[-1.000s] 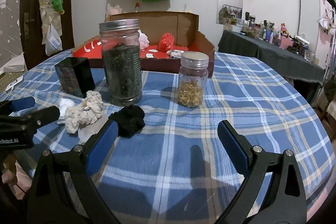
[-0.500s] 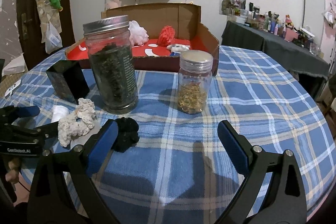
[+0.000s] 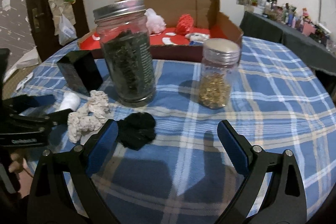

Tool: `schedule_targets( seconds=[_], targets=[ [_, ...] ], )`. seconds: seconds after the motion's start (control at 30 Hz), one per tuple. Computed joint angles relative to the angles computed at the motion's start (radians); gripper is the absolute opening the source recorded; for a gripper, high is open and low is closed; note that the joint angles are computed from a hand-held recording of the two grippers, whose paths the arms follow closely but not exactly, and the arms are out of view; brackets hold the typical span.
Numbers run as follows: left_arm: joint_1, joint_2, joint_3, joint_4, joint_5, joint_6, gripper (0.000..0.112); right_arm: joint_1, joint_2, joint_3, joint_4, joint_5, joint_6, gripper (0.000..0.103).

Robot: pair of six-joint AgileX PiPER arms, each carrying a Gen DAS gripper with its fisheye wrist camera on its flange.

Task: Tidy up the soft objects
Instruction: 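Grasp the small white cloth with the left tool while the right tool grasps the black scrunchie, then lift and carry the white cloth and black scrunchie over into the box with both tools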

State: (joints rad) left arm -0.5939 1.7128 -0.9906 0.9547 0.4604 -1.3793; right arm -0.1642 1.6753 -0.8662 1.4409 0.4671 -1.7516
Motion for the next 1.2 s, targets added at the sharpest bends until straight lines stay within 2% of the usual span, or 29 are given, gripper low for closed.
schedule_targets(
  seconds=[0.03,0.07,0.1,0.13,0.17,0.2,0.37,0.67,0.9,1.03,1.2],
  targets=[
    [0.002,0.007,-0.001,0.003,-0.017,-0.001,0.07,-0.003,0.008,-0.009,-0.021,0.022,0.015,0.093],
    [0.001,0.008,0.001,0.017,-0.025,-0.012,0.064,-0.002,0.015,-0.016,-0.041,0.038,0.027,0.083],
    [0.0,0.008,0.005,0.036,-0.042,-0.024,0.052,-0.003,0.024,-0.025,-0.068,0.06,0.045,0.067],
    [0.002,0.004,0.011,0.04,-0.063,-0.024,0.035,-0.007,0.045,-0.045,-0.114,0.101,0.083,0.057],
    [0.01,-0.002,0.02,0.039,-0.103,-0.018,0.026,-0.014,0.061,-0.061,-0.145,0.138,0.112,0.037],
    [0.015,-0.008,0.026,0.027,-0.128,-0.006,0.014,-0.027,0.079,-0.079,-0.167,0.19,0.138,0.03],
    [-0.009,-0.05,0.047,0.079,-0.152,-0.055,0.013,-0.059,0.02,-0.022,-0.058,0.212,0.017,0.027],
    [-0.036,-0.073,0.032,0.042,-0.196,-0.001,0.013,-0.061,-0.017,-0.014,-0.067,0.23,0.026,0.027],
    [-0.029,-0.073,0.017,-0.078,-0.248,0.116,0.013,-0.064,-0.019,-0.015,-0.07,0.244,0.03,0.027],
    [-0.016,-0.075,0.008,-0.26,-0.296,0.298,0.013,-0.07,-0.028,-0.012,-0.073,0.25,0.033,0.027],
    [-0.023,-0.061,-0.017,-0.358,-0.303,0.402,0.013,-0.076,-0.031,-0.015,-0.079,0.257,0.039,0.027]
  ],
)
